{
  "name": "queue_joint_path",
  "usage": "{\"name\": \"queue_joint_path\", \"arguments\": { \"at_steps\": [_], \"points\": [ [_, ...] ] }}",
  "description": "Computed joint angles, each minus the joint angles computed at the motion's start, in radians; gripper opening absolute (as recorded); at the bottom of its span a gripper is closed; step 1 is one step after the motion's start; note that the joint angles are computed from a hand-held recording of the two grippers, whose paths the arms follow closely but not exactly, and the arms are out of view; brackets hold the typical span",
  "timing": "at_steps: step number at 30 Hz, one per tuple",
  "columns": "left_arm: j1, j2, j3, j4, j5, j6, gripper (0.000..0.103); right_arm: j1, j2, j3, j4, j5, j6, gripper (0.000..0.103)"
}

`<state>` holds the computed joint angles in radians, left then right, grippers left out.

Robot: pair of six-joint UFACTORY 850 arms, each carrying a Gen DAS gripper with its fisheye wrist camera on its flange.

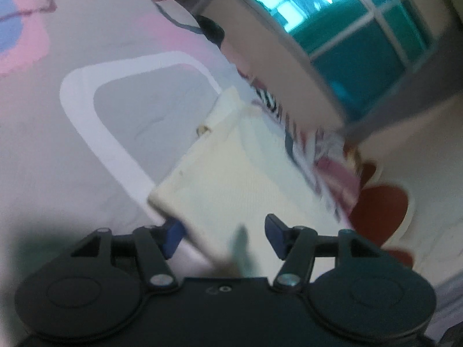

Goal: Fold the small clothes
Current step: 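Grasp the folded sweater edge with the left gripper while the right gripper pinches it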

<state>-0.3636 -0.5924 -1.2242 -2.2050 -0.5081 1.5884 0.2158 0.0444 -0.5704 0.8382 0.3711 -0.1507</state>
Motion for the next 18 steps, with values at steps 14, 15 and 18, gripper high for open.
{"name": "queue_joint_path", "arguments": {
  "at_steps": [14, 15, 18],
  "points": [
    [-0.041, -0.111, -0.129, -0.224, 0.058, 0.075, 0.009, -0.077, -0.317, -0.268, -0.544, 0.015, 0.454, 0.002],
    [-0.039, -0.111, -0.129, -0.213, 0.055, 0.072, 0.008, -0.078, -0.326, -0.274, -0.54, 0.01, 0.448, 0.002],
    [-0.039, -0.109, -0.134, -0.203, 0.055, 0.083, 0.006, -0.09, -0.359, -0.3, -0.557, -0.031, 0.462, 0.0]
  ]
}}
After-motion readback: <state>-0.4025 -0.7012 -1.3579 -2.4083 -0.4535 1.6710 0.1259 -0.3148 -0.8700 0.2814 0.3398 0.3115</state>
